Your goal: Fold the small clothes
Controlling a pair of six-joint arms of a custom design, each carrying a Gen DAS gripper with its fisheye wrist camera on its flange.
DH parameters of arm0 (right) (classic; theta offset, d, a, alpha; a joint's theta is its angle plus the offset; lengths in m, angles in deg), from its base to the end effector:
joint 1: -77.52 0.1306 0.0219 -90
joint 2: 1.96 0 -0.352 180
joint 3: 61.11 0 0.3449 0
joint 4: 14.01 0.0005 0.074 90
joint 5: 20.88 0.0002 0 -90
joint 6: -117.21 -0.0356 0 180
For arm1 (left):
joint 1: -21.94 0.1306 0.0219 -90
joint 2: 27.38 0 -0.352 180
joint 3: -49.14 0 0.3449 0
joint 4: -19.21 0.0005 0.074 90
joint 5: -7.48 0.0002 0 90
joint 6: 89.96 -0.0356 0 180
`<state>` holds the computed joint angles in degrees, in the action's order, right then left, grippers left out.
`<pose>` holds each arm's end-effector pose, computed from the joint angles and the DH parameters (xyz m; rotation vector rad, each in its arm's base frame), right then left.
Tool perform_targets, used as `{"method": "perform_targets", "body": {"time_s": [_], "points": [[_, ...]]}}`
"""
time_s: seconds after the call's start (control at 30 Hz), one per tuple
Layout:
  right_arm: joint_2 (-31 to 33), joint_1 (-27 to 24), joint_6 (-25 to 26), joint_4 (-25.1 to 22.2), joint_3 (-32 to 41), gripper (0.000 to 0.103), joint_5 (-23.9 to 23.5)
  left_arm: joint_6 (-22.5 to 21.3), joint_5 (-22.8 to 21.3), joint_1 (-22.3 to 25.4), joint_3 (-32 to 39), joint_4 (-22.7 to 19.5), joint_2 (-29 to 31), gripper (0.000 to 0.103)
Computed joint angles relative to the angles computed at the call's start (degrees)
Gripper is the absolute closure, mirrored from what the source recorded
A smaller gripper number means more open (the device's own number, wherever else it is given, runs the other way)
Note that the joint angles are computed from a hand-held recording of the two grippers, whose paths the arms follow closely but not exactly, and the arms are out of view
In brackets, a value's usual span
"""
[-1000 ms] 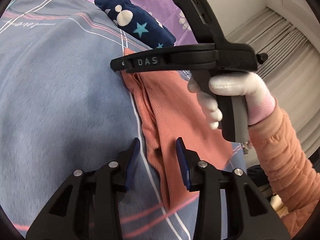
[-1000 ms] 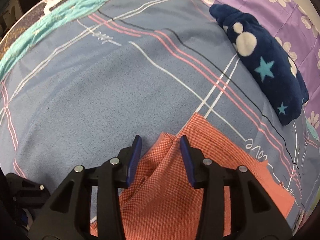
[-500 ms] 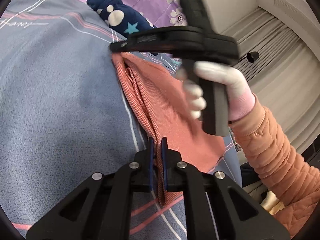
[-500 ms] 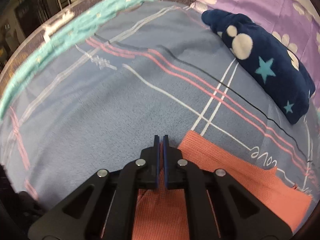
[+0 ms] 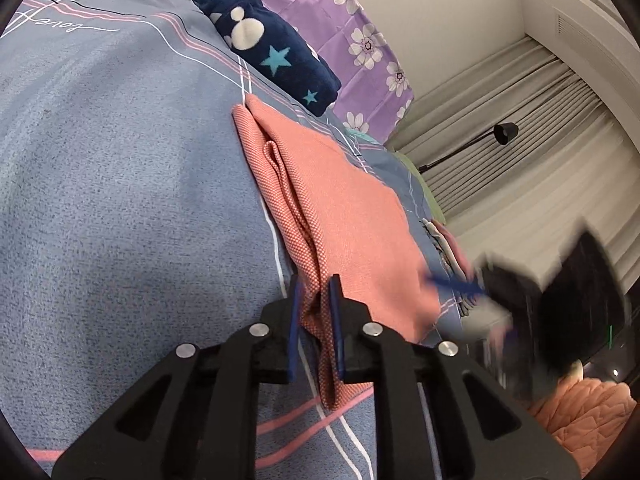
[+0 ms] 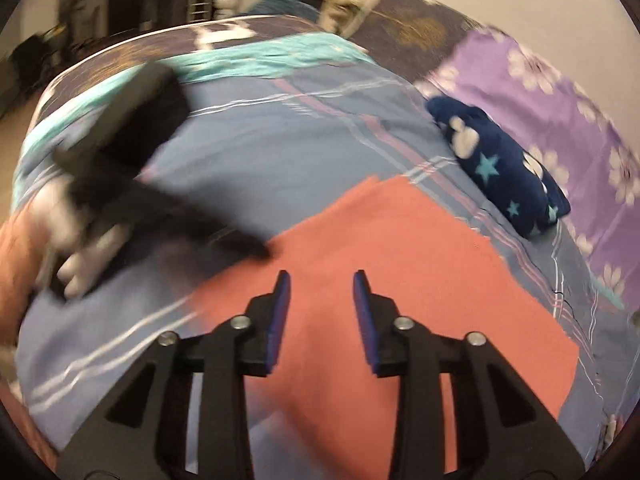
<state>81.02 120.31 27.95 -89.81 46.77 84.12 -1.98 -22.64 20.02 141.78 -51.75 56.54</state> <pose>0.2707 0.2374 0.5409 -0.7908 2.2853 0.0109 0.3669 -0.0436 0.4515 0.4135 2.3283 -1.3479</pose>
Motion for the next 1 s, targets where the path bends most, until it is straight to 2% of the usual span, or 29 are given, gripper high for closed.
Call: {"method": "perform_targets", "body": {"time_s": [0.07, 0.13, 0.17, 0.2, 0.3, 0.4, 0.47, 0.53, 0.6, 0.63, 0.67, 0.8, 0.9, 0.93, 1.0], "points": [[-1.04, 3.82, 0.23, 0.37, -2.73, 0.068, 2.12, 1.99, -0.59, 0.14, -0.56, 1.89, -0.43, 0.086], [-0.97, 7.52, 2.98, 1.38, -4.97, 0.064, 8.25, 4.29, -2.33, 0.22, -0.79, 3.4, -0.86, 0.084], [-0.67, 9.27, 5.6, 2.74, -6.43, 0.063, 12.86, 5.36, -3.54, 0.25, -0.54, 3.66, -0.86, 0.084], [-0.47, 9.81, 6.42, 3.17, -7.02, 0.063, 14.92, 6.01, -4.78, 0.21, 0.29, 2.9, -0.48, 0.084], [0.74, 10.28, 8.76, 4.01, -8.26, 0.063, 21.2, 5.67, -11.01, -0.79, 7.57, -4.11, 3.61, 0.084], [1.1, 10.39, 10.01, 5.14, -9.24, 0.063, 22.96, 2.51, -15.65, -2.56, 15.57, -5.76, 8.63, 0.083], [1.19, 10.95, 10.98, 6.69, -9.98, 0.064, 24.37, 0.26, -13.12, -3.3, 20.24, -9.17, 13.48, 0.083], [1.37, 11.48, 11.05, 7.62, -10.37, 0.065, 25.36, -0.22, -10.23, -4.58, 23.24, -10.43, 17.85, 0.082], [1.32, 11.8, 11.41, 8.66, -10.89, 0.065, 26.16, 0.38, -8.81, -5.38, 22.18, -8.23, 18.62, 0.082], [1.38, 11.57, 11.88, 9.08, -10.93, 0.065, 26.12, 1.57, -6.93, -5.4, 19.89, -4.56, 17.94, 0.082], [1.51, 11.36, 12.08, 9.37, -10.91, 0.065, 25.97, 2.1, -5.7, -5.13, 18.87, -3.03, 17.58, 0.082], [2.5, 11.74, 12.67, 10.7, -10.49, 0.065, 27.07, 3.42, -4.6, -4.7, 18.07, -1.67, 17.14, 0.082], [2.6, 12.14, 16.34, 14.52, -11.8, 0.067, 29.27, 4.6, -4.27, -4.65, 17.04, 0.31, 16.51, 0.084], [2.56, 11.94, 17.19, 15.32, -12.05, 0.07, 28.47, 4.72, -4.56, -4.52, 16.54, 0.72, 16.07, 0.091], [2.68, 11.7, 17.4, 15.6, -12.34, 0.098, 27.19, 5.98, -4.85, -4.59, 15.88, 2.1, 15.77, 0.095]]}}
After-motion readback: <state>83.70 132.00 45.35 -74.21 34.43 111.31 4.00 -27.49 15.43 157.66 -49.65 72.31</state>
